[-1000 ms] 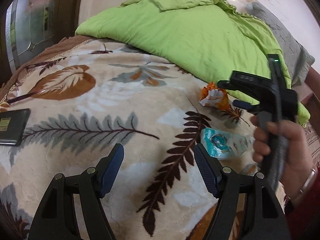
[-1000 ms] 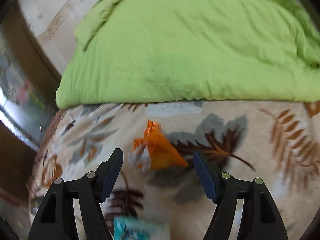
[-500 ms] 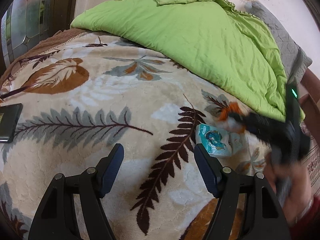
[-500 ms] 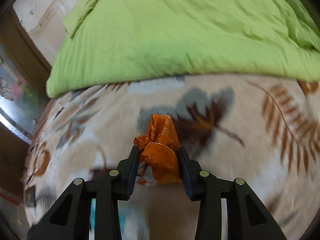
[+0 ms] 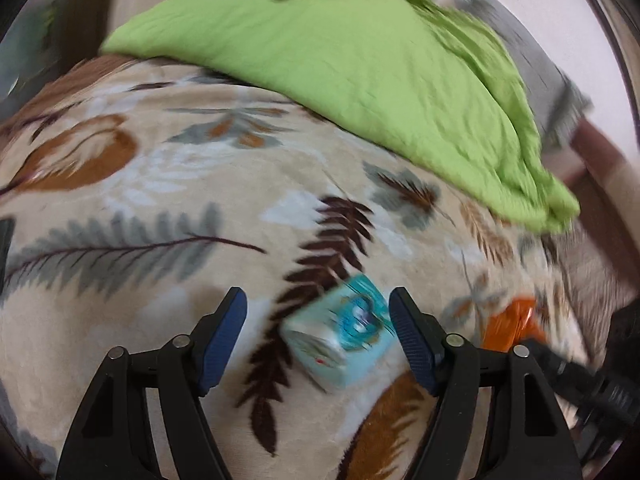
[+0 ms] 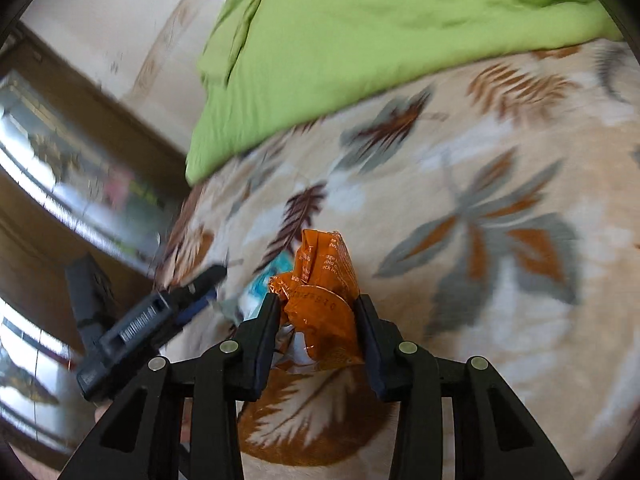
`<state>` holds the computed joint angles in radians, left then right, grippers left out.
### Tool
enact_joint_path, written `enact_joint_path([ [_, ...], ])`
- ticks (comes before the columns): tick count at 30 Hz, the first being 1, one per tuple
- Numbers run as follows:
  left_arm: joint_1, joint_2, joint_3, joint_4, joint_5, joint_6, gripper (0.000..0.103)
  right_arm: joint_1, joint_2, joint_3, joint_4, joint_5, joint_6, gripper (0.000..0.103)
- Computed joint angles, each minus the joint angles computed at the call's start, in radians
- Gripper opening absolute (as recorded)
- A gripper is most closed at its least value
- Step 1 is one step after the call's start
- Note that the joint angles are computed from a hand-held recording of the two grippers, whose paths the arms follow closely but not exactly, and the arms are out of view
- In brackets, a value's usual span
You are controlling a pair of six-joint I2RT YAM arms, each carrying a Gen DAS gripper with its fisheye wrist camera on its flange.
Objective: Collect trash
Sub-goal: 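Grasp the orange wrapper with the right gripper while the left grasps the wet-wipes pack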
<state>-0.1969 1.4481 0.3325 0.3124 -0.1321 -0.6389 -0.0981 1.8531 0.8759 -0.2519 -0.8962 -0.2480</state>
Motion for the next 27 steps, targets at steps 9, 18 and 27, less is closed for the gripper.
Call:
enact_joint_path([
  [9, -0.103, 0.234, 0.153, -0.093, -0.12, 0.108, 0.08, -0.062, -0.009, -0.012, 0.039, 0.017, 0.015, 0.041],
  [18, -0.13, 0.268, 0.167, -0.086, -0.213, 0.088, 0.059, -0.039, -0.017, -0.025, 0.05, 0.026, -0.003, 0.041],
  [27, -0.184, 0.077, 0.069, -0.049, -0.284, 0.007, 0.044, 0.0, -0.189, -0.182, 0.233, 0.121, 0.003, 0.041],
])
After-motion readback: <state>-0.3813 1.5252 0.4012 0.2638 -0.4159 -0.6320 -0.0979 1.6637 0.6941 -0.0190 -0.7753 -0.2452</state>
